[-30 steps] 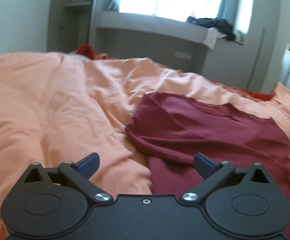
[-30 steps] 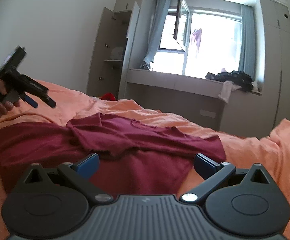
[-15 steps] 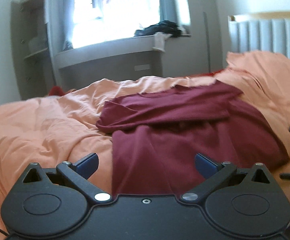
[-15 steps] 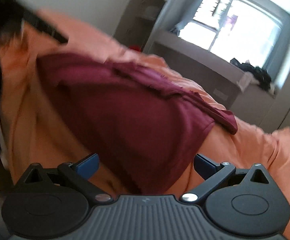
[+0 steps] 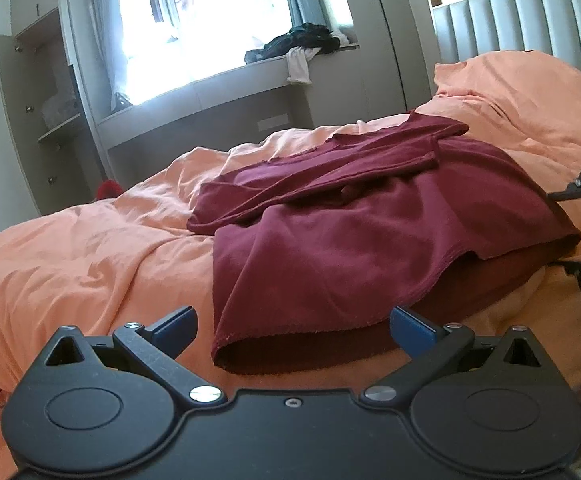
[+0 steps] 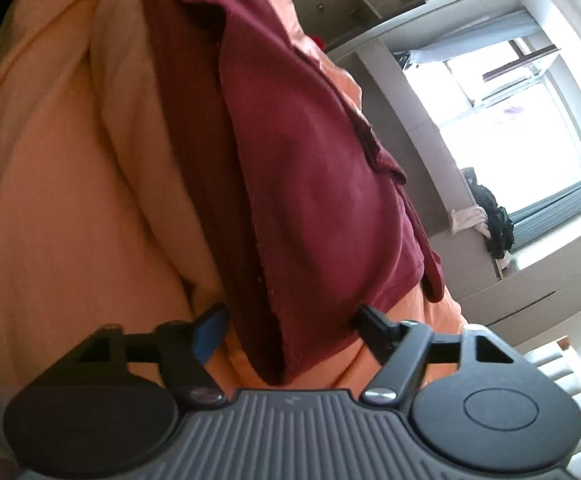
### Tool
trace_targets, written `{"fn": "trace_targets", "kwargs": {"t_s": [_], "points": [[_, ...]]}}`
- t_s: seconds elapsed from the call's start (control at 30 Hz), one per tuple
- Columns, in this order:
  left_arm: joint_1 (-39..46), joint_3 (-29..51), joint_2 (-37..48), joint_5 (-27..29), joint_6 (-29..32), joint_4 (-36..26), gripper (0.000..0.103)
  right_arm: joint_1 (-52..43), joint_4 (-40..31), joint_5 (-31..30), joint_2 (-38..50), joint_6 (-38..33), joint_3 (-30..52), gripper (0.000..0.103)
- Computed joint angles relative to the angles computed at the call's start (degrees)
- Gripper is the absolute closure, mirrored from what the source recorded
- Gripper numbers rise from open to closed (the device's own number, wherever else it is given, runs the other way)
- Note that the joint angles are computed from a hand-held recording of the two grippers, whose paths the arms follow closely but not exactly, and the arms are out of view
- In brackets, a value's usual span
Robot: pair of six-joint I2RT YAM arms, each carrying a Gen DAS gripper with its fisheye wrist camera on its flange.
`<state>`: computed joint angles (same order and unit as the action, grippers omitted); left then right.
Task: Fold small clothes
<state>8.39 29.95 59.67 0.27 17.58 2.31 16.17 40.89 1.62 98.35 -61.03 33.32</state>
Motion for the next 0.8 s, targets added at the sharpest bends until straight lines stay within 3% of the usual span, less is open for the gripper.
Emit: {"fn": "trace_targets", "kwargs": {"t_s": [0.13,0.2,0.23,0.37,0.47,0.63,0.73,0.8], "points": [[-0.7,-0.7,0.9,-1.7,1.5,1.6,0.001,-1.1,-3.1,-2.3,-0.5,0.9,1.7,0.061],[-1.5,-1.5,1.3,-2.9,3.4,3.0,0.001,-2.4,-6.3,-5.1,-3.1,2.9,2.0,0.086],[-2.1,-1.8,1.5,-3.6,4.2,3.5,0.001,-3.4,-9.0,-7.4,-5.0,4.7,2.4,0.094],[-4.8,-3.2,3.3,-6.7,7.9,7.5,0.001,-7.0,-11.4,-14.7,-13.1,13.0,1.4,0.095],[-7.8,-4.4,6.2,-12.1,10.1,13.5,0.001,-10.8,-13.0,-21.3,-18.6,22.1,2.0,0.095],[-9.6,-4.2,10.7,-15.5,12.4,19.9,0.003,-15.4,-18.0,-28.4,-18.9,32.0,8.4,0.095],[-9.6,-4.7,10.6,-16.1,12.8,21.5,0.012,-16.4,-18.2,-29.3,-17.7,32.1,9.5,0.095],[-9.6,-5.1,10.5,-17.0,13.1,22.4,0.024,-16.4,-18.0,-29.1,-18.0,31.1,8.8,0.095]]}}
